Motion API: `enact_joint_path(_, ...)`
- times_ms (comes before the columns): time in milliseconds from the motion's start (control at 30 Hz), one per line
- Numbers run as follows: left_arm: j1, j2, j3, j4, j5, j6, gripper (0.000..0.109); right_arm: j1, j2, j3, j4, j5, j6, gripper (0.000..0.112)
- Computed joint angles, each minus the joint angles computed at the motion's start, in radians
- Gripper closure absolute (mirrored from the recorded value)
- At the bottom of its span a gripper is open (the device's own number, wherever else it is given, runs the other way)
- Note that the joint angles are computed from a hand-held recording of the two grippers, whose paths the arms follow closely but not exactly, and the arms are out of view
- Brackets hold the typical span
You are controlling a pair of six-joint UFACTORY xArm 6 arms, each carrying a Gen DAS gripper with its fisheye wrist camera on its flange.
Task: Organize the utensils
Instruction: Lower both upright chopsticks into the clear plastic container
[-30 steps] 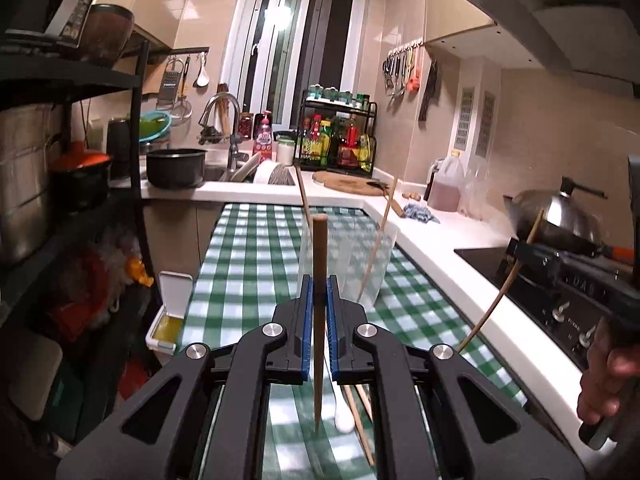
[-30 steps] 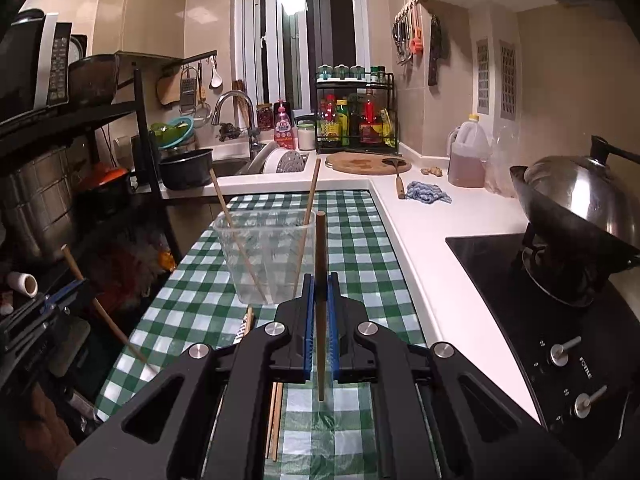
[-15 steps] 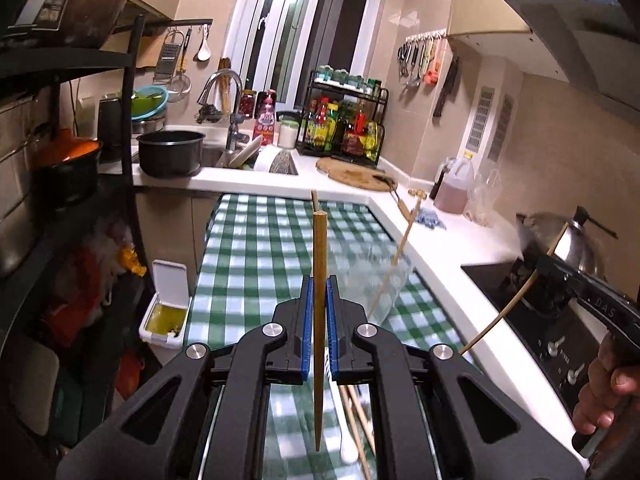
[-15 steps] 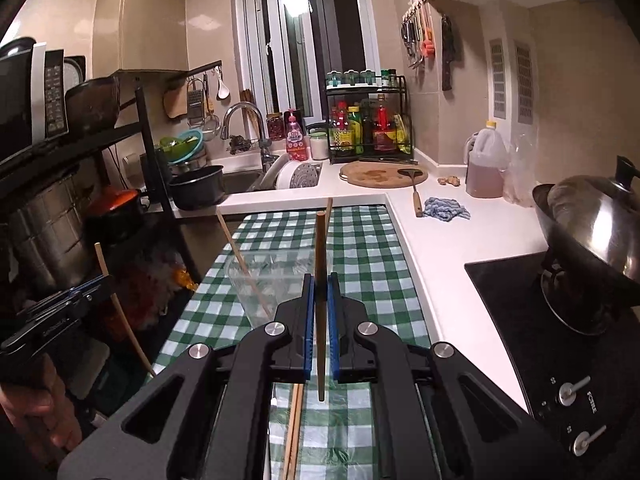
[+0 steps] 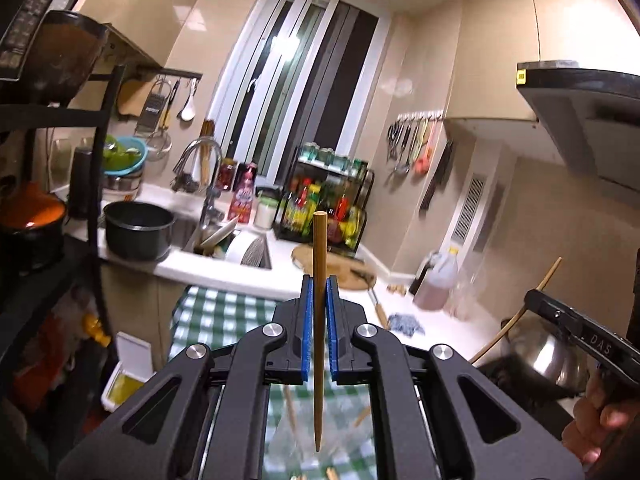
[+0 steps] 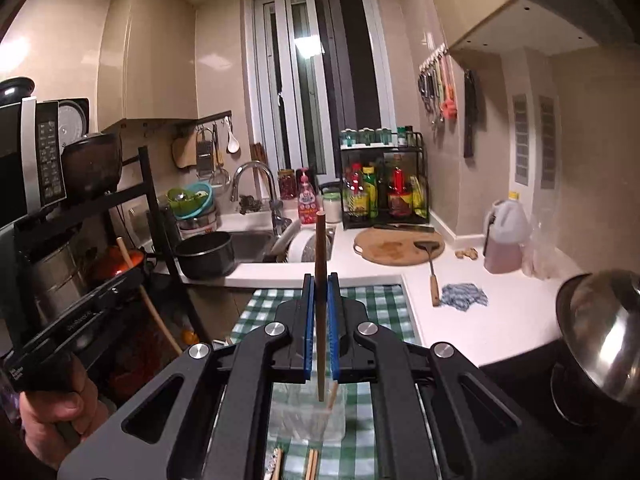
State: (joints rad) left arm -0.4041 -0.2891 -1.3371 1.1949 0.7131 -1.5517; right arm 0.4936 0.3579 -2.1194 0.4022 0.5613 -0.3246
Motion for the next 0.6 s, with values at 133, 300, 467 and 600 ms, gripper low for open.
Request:
enact_joint_path(133,0.037,0.060,-0.033,0.078,-0.043,-0.046,0.102,0.012,0.114,-0.153,-0.024,0.053,0.005,0.106)
enact_joint_path(300,0.085,0.108,-0.022,0.054,-0.108,-0.018,0.102,0.025,0.176,-0.170,-0.007,0.051,-0.040,0.106)
enact_joint_path(467,0.113,0.164,-0.013,-0.113,-0.144,0.143,0.102,0.036,0.245,-0.200,-0.010,0.099,-0.051,0.106)
enact_joint_path(600,0.111,0.196,-0.010,-0.193,-0.136,0.239,0.102,0.041,0.284,-0.218,-0.042,0.125,-0.037,0.106)
